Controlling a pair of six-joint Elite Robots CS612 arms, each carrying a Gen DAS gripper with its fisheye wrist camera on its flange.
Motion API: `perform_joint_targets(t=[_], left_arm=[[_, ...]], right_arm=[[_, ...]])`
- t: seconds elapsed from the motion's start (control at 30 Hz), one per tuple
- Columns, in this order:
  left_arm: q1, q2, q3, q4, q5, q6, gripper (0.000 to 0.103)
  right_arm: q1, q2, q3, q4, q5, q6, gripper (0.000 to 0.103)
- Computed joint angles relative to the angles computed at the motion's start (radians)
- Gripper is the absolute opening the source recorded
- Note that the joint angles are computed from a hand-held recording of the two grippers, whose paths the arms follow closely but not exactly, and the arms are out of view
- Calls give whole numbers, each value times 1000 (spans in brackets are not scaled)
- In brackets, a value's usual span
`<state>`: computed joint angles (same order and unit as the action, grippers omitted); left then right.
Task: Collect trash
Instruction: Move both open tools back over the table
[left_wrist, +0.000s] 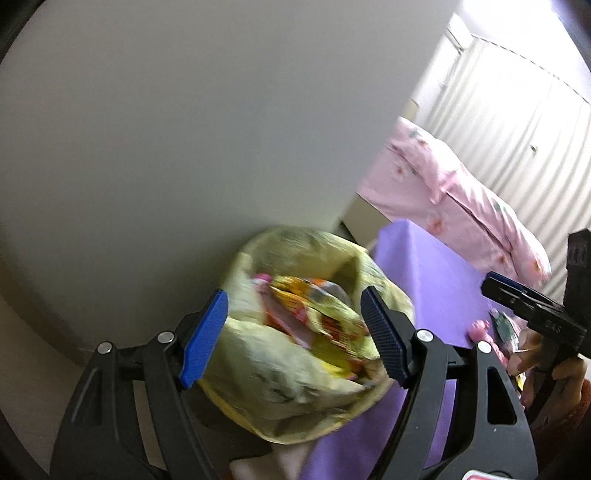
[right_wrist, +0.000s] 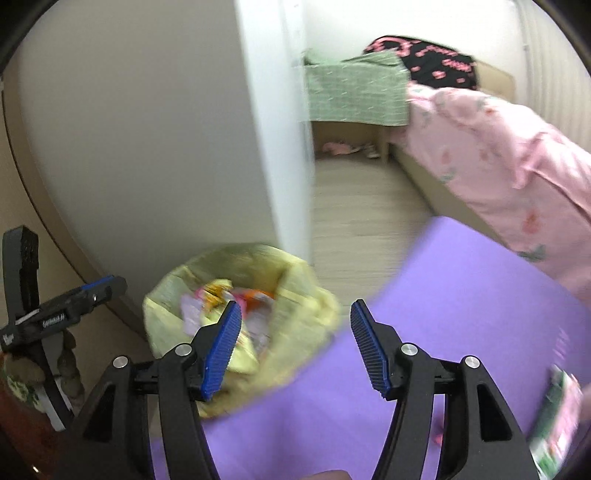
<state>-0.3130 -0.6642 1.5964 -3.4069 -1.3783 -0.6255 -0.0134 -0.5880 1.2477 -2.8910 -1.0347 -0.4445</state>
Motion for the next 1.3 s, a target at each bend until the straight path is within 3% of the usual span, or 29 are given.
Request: perform_joint_targets(t=[0.23,0.47,0.67,0.8,0.9,1.0,1.1,1.2,1.3], left_arm=[[-36,22,-59,58,-87,95,71],[-68,52,-126,100,-189,182,71],[-94,77,-180,142,-287,244,71],[-105,101,-241,160,-383,305,71],[-115,127,-312,183,-434,358,71],[-126,177,-437,259,-503,381,71],[-144,237,-592,393,-534,430,73],[-166,317,-789,602,-543,505,74],[-192,396,-978,806,-479,586,74]], right_arm=[[-80,-53,162,-194,-94,68,58],[-164,-94,274,-289,-152,137,64],[-194,-122,340,-227,-222,95,64],[-194,-120,379,-364,-402,179,64],[-222,-120,387,-391,-370,250,64],[-240,-117,390,-419,-339,294,64],[-248,-110,388,-456,-350,317,64],[-257,-101,377,-472,-355,359,64],[-272,-93,367,-482,-346,414,64]])
